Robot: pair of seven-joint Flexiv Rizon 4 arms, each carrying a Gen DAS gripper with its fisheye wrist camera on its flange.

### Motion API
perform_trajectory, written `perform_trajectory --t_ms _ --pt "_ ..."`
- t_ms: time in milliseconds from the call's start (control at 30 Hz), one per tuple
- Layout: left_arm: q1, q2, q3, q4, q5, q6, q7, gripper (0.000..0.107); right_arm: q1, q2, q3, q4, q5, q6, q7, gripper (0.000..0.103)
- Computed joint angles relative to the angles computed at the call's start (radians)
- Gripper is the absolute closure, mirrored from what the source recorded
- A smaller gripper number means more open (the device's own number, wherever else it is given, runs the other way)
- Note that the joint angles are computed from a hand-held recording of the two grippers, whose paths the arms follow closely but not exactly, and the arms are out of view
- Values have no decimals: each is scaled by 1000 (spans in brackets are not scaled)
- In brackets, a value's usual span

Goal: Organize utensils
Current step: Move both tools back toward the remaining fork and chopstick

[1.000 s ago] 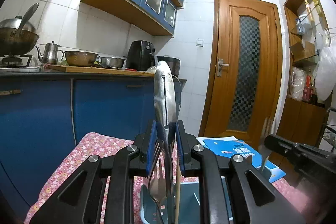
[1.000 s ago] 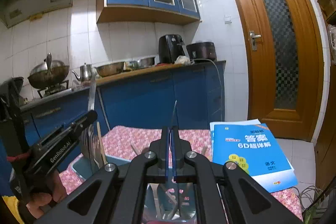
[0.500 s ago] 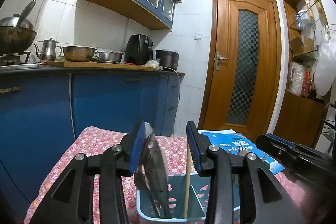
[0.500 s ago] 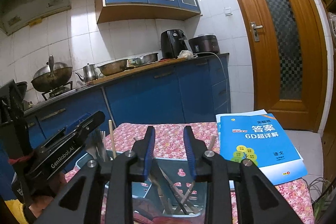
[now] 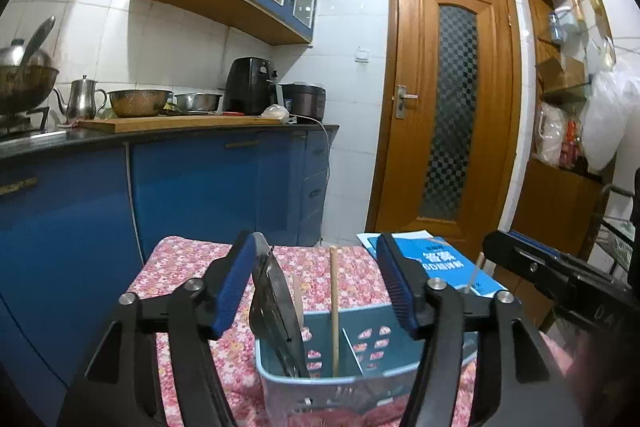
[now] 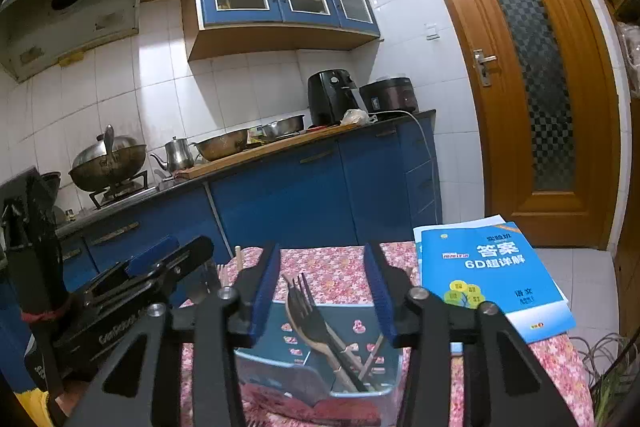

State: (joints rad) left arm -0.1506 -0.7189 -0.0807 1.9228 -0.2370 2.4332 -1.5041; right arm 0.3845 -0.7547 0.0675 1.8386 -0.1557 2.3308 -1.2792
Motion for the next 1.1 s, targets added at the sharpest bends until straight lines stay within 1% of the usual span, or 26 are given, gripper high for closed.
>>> perform_trajectory --t_ms 33,100,233,367,433,733,833,1100 --pt "-10 9 5 11 -11 -2 8 40 -14 5 13 9 -17 -3 14 48" --pt "-29 26 13 37 -35 4 20 38 -31 14 28 27 -34 -2 35 45" --pt "-54 60 20 83 -69 5 37 33 -34 35 30 73 -34 19 42 37" --pt "-81 99 27 133 -118 -17 53 33 -29 58 32 122 -28 36 39 33" --pt "-81 117 25 159 -124 -27 45 33 -22 69 29 143 -12 45 32 32" --pt "-110 168 38 247 -154 -39 33 33 2 117 22 236 58 54 -2 30" --pt "-133 181 47 272 -183 -47 48 33 7 129 23 265 81 55 -12 29" --pt "-169 202 52 338 -229 -52 57 33 -5 144 39 329 93 70 -8 29"
